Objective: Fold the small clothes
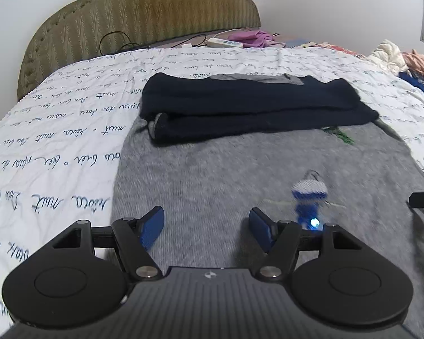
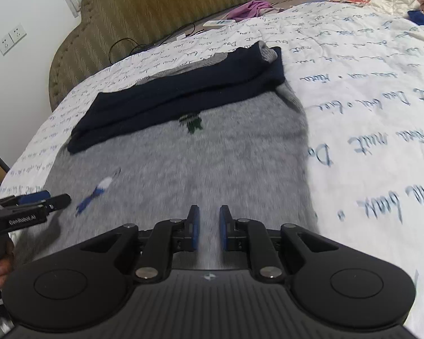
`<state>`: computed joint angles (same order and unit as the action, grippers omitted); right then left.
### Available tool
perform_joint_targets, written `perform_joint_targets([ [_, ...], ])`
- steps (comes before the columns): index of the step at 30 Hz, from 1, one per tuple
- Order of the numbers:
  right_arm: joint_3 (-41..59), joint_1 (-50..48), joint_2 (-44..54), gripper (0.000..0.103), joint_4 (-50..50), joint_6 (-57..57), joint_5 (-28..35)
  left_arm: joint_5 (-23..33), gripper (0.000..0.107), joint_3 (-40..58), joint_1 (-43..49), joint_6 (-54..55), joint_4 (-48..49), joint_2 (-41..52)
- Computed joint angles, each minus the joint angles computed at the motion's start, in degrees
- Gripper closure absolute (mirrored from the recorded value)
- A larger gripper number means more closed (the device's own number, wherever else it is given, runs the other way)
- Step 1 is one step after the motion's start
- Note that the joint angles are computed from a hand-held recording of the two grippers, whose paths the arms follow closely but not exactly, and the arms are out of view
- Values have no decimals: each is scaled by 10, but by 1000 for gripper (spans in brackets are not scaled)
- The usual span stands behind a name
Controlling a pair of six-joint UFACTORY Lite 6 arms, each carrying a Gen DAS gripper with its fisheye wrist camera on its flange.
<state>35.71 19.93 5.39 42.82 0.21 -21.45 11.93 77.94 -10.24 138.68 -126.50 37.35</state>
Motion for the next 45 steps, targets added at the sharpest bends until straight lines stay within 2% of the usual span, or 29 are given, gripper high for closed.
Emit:
perform_joint_targets([
  [6, -55, 65, -49, 88, 127, -75, -30, 30, 37, -104, 6, 113, -97, -68],
  [9, -72, 101, -66, 88, 190, -115, -49, 43, 37, -150, 14, 130, -108, -98],
  [19, -110, 224, -96, 86, 353, -195, -116, 94, 34, -300, 67, 131, -81, -200],
  [28, -123, 322, -120, 85, 477, -250, -170, 118, 34, -372, 95, 125, -52, -260],
  [32, -134, 369, -129, 78, 516, -246, -191, 128, 33, -405, 100, 138, -49, -281],
  [36, -153, 410, -144, 77, 548, -235, -208, 134, 32, -426, 107, 151, -46, -295],
  [39, -175, 410, -195, 75, 559, -255, -204, 129, 32, -409, 117, 99, 18, -301],
  [42, -186, 346, -278, 59, 548, -339, -193, 113, 31, -326, 107, 38, 60, -277],
  [44, -179, 247, -311, 31, 490, -388, -150, 96, 24, -223, 92, -27, 101, -225],
  [45, -172, 187, -311, 29, 433, -384, -122, 97, 21, -163, 85, -55, 105, -186],
])
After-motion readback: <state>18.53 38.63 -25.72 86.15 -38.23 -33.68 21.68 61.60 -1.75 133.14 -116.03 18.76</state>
